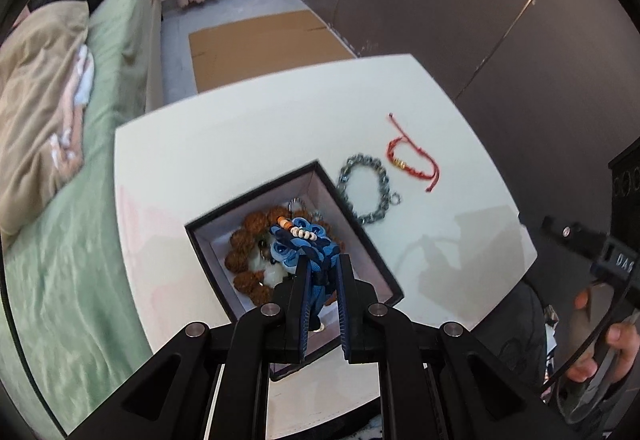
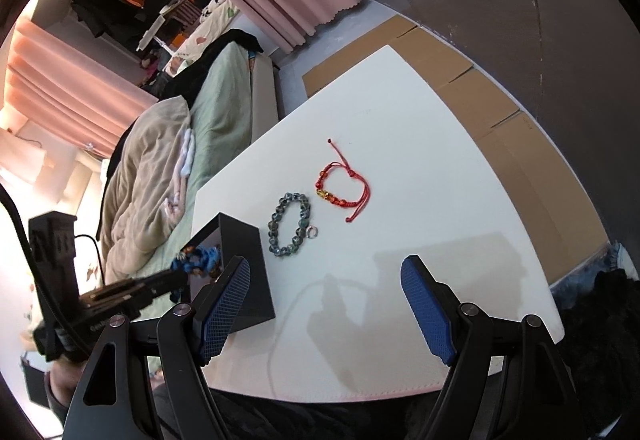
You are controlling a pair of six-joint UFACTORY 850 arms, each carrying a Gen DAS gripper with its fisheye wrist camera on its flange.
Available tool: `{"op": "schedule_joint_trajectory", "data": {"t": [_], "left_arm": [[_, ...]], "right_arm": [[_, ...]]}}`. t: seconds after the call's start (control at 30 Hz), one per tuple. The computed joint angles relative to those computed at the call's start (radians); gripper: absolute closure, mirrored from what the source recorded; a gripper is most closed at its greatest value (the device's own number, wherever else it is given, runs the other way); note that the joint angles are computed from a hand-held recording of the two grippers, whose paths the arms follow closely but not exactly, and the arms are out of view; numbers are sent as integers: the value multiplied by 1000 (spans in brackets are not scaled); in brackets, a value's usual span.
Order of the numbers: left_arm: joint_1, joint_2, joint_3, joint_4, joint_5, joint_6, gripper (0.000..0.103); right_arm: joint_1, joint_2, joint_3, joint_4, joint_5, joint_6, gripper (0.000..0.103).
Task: Organize jewelry
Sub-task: 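Carry the blue braided bracelet over the box with the left gripper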
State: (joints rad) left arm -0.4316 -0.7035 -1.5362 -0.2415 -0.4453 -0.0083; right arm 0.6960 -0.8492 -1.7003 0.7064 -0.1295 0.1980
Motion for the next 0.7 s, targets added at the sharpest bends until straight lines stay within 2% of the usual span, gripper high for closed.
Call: {"op": "schedule_joint_trajectory", "data": {"t": [0.17, 0.3, 0.37, 0.43, 0.47, 0.5, 0.7], "left_arm": [[14, -52, -41, -62, -54, 40, 90], [38, -79, -67, -153, -97, 83, 87], [43, -72, -59, -182, -86, 106, 78], [49, -54, -41, -214, -63, 128, 55], [53, -42, -27, -238, -46, 145, 52], [58, -25, -9, -276, -26, 176, 49], [82, 30, 45, -364, 28, 237, 49]], "right_arm": [[-4, -18, -29, -142, -26, 148, 25], [-5, -37, -61, -203, -51, 201, 25], [-5, -50, -82, -223, -65, 215, 25], [-7, -68, -113, -223, -83, 215, 25], [-9, -78, -127, -211, -91, 204, 25], [-10, -88, -144, -201, -102, 193, 25], [-27, -195, -319, -191, -207, 176, 28]]}}
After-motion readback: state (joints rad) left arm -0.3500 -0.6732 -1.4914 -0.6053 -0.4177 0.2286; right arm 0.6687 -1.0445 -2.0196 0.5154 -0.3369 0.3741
